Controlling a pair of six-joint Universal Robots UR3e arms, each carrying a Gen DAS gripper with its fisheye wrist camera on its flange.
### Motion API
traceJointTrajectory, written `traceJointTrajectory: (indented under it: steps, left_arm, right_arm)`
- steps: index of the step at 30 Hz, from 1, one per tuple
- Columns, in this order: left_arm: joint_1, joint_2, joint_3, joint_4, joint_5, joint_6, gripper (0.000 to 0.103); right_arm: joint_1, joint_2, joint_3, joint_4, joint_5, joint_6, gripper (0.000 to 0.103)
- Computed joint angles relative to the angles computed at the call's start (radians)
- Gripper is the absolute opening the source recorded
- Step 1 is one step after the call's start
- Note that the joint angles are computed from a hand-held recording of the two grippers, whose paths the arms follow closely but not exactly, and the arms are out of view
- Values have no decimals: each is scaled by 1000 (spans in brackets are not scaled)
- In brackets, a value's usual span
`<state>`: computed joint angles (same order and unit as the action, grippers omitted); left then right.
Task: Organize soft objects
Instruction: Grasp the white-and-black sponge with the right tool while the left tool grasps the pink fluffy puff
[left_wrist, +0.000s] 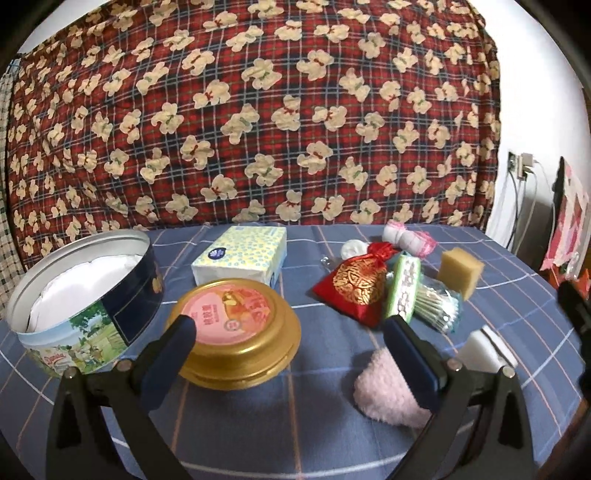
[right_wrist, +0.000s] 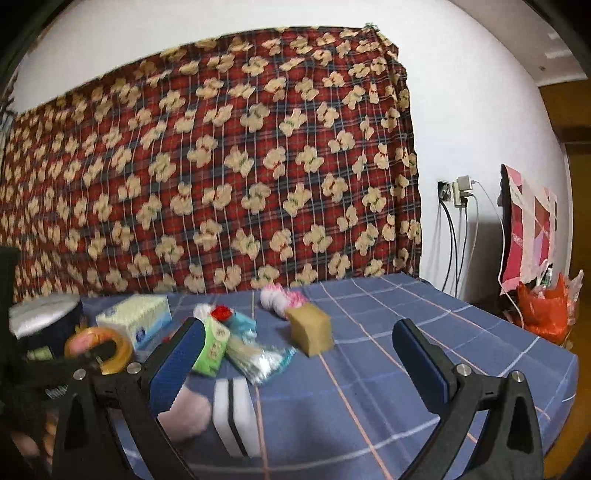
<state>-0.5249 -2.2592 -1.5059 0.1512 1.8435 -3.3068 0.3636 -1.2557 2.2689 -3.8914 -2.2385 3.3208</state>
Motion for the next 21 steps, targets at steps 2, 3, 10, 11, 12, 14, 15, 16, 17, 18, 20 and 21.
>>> traceJointTrajectory:
  steps: [2,3,10,11,12,14,15,16,17,18,20,21]
  left_arm:
    - [6,19,-27,0,-25,15,102]
    - [6,26,-32,-15,-36,25,101]
    - [-6,23,-8,-118,-85,61,94]
    - [-7,22,-8,-129,-94,63,94]
    - [-7,21,-7,-148,-108,65,94]
    - [-7,21,-7,-165,-118,65,94]
    - [-7,22,-4,-177,-123,64,94]
    - [-5,23,2,-193,-132,64,94]
    - [-4,23,8,-206,-143,64,94]
    - [-1,25,13,-219,-158,64,94]
    - [0,25,22,-233,-184,63,94]
    - [-1,24,34,-247,-194,64,94]
  right_arm:
    - [-16,-31,46,18,61,19,102]
    - [-19,-41,56,30,82,23,102]
    - [-81,-113,11,328,244,63,70]
    - [-120,-134,9,393,317,73,70]
    - [-143,-141,6,431,358,83,70]
    - [-161,-132,-12,484,384,87,70]
    - [-166,-122,-23,504,395,82,69]
    - [-173,-116,-35,531,409,76,61]
    - [-173,-111,-54,571,404,73,50]
    - [-176,-105,-69,605,410,65,49]
    - [-204,-126,-51,604,465,49,31]
    - [-199,-128,-44,592,460,44,30]
